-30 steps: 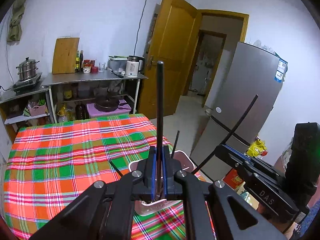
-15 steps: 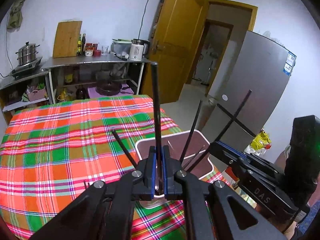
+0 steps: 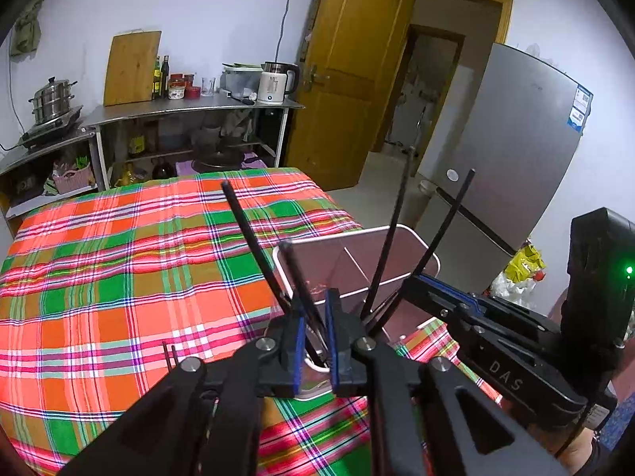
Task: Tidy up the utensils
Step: 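Open both tools to drop the chopsticks into the basket, then move both tools back down to the remaining chopsticks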
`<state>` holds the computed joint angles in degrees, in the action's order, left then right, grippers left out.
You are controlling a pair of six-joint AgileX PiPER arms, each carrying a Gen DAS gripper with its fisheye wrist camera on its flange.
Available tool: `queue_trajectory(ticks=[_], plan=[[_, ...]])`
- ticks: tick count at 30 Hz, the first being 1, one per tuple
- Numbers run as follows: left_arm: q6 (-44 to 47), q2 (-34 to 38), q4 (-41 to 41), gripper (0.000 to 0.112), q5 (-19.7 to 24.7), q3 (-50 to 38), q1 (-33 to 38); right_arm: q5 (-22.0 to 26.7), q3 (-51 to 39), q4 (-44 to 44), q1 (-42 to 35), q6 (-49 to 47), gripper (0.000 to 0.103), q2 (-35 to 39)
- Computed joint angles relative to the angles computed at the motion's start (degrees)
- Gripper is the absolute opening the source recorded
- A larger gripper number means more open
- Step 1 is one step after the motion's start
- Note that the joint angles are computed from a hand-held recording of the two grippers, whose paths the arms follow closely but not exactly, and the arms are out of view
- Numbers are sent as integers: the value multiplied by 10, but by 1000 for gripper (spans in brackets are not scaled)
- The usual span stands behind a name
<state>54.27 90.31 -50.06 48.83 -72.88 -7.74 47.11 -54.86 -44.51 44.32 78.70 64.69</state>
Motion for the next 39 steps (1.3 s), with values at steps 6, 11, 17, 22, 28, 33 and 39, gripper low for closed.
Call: queue_trajectory(ticks=[6, 11, 17, 22, 28, 33, 39], plan=[[14, -21, -11, 36, -4, 19, 6, 16, -3, 2, 13, 0, 7, 0], [37, -39, -33, 36, 7, 32, 32, 43, -6, -20, 40, 20, 9, -10], [78, -68, -59, 36, 25, 61, 74, 80, -1, -50, 88, 57, 10, -29], [110, -85, -78, 36, 38, 93, 117, 113, 13, -78, 145, 105, 10, -41], [151, -83, -83, 36, 35, 134, 172, 128, 29, -99, 197, 148, 10, -36], [171, -67, -77, 36, 22, 162, 203, 103, 45, -93, 214, 175, 11, -18], [202, -42, -69, 33, -10, 200, 221, 54, 67, -72, 216, 193, 11, 5]])
